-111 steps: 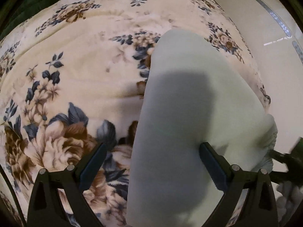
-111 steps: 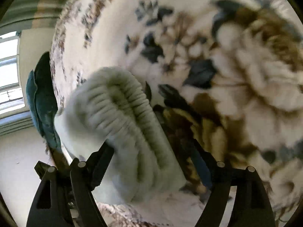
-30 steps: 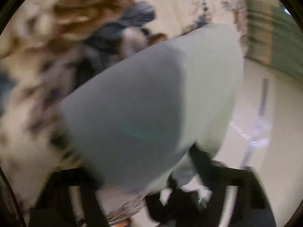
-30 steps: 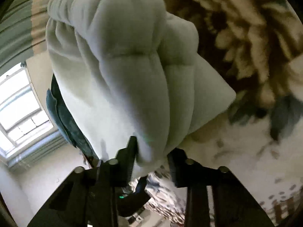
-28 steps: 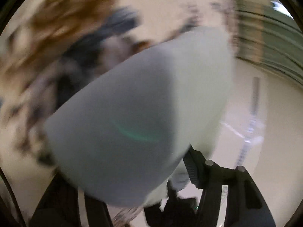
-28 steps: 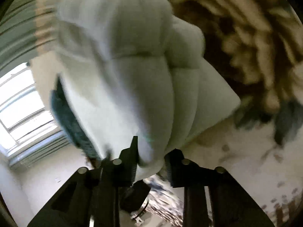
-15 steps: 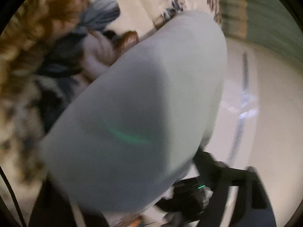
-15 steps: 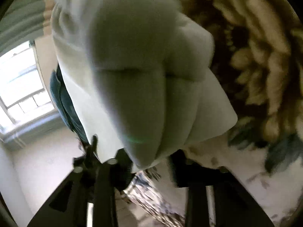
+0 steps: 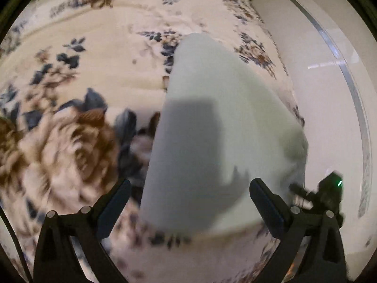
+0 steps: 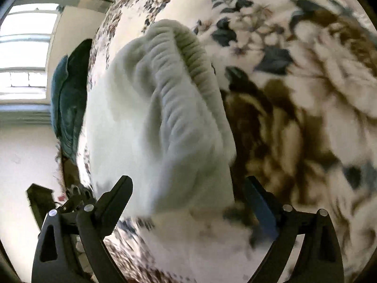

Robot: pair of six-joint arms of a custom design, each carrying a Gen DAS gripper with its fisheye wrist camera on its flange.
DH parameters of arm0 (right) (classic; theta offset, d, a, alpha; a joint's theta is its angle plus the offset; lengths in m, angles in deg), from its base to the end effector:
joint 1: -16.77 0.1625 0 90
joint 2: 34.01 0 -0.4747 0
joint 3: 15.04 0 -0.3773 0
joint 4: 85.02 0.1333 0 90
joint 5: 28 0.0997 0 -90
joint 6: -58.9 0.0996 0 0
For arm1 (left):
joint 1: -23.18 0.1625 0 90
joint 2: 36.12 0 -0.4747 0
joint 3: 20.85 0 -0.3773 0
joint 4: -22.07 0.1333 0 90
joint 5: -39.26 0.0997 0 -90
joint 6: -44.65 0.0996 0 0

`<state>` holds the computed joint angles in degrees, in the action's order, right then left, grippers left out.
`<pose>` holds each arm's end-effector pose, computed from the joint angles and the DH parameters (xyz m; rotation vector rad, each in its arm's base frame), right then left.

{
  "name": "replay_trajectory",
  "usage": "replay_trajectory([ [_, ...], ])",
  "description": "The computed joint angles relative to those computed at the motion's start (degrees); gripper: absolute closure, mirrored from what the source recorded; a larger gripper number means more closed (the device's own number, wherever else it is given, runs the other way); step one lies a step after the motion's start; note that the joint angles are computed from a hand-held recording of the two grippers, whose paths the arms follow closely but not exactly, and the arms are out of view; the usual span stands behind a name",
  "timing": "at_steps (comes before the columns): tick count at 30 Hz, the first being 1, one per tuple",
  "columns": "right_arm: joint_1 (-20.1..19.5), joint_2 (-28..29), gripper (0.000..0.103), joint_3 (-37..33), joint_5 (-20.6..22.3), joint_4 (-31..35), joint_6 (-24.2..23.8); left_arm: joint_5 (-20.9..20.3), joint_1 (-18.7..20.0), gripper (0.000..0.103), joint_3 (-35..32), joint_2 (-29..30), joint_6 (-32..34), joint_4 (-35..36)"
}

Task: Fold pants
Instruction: 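Lift the folded sweatpants with both tools and carry them onto the folded jeans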

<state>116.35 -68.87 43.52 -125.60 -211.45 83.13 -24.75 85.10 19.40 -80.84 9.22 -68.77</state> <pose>0.2606 -0.8221 0.2078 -0.4120 -3.0278 0.3851 -0.2303 -0.8077 0.4460 -0.2071 2.7622 -0.4456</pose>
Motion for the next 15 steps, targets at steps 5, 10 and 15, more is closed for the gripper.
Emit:
replay_trajectory([
  [5, -3.6, 7.1, 0.000, -9.9, 4.7, 6.7, -1.7, -10.7, 5.9, 0.000, -8.3, 6.0, 0.7, 2.5],
  [10, -6.0, 10.3, 0.000, -14.6, 14.4, 8.9, -2.3, -24.7, 10.6, 0.000, -6.8, 6.9, -0.7, -1.5],
  [15, -3.5, 17.6, 0.001, -29.2, 10.6, 20.7, -11.9, -27.5, 11.4, 0.000, -4.6, 5.8, 0.3, -3.0],
])
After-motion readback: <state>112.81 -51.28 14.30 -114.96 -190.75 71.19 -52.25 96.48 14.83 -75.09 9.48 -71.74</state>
